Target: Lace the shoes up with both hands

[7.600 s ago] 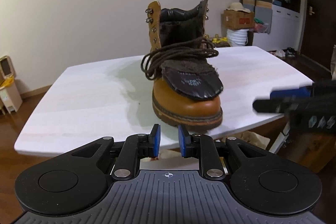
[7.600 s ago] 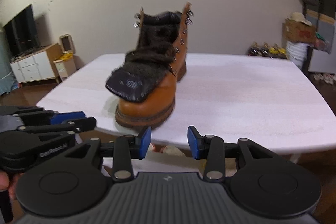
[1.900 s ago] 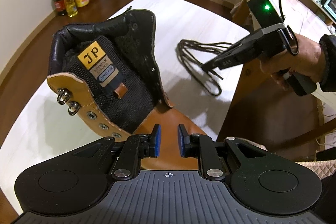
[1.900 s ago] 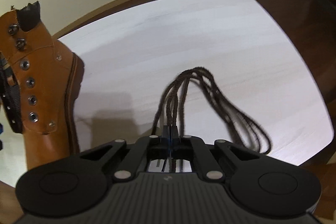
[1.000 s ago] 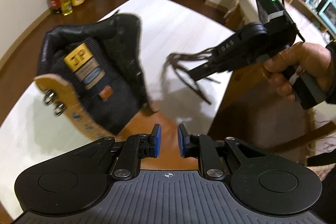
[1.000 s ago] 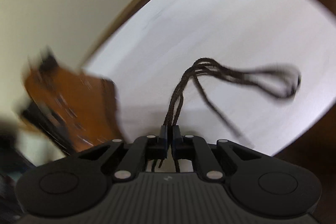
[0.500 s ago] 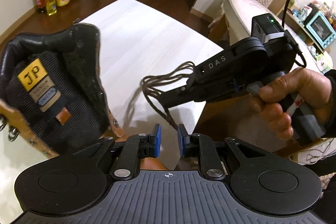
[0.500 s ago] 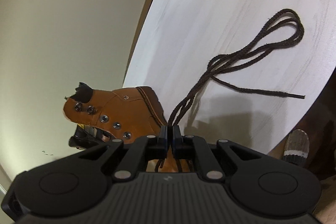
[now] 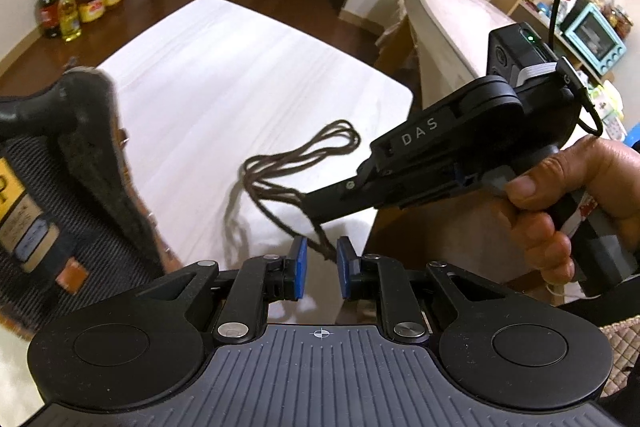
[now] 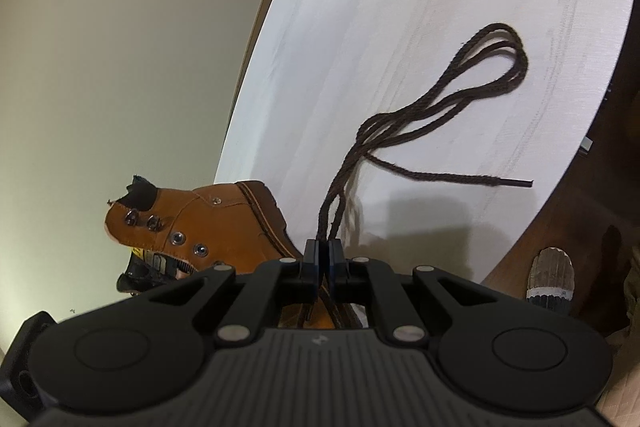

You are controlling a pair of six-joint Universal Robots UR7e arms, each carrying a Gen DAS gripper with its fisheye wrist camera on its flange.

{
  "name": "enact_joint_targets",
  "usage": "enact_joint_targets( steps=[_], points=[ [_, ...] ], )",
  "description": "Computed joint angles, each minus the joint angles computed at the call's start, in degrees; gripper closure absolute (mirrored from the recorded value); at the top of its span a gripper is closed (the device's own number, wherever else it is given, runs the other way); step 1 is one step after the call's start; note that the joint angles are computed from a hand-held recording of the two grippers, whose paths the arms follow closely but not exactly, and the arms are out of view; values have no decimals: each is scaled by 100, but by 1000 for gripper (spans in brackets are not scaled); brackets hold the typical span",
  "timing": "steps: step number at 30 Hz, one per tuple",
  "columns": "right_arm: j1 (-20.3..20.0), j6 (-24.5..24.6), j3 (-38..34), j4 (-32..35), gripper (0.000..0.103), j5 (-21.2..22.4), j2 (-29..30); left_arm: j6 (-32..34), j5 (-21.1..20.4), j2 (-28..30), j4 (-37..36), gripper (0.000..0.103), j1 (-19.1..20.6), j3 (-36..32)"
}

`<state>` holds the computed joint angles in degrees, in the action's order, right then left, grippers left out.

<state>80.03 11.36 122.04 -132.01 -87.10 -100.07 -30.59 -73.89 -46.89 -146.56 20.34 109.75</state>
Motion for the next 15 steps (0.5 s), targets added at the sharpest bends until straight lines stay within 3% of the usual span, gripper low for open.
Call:
enact_joint_targets(
  steps=[15],
  points=[
    [156,-196,-106,132,97,-166,61,488,-124,294,73,89,94,-206]
  ],
)
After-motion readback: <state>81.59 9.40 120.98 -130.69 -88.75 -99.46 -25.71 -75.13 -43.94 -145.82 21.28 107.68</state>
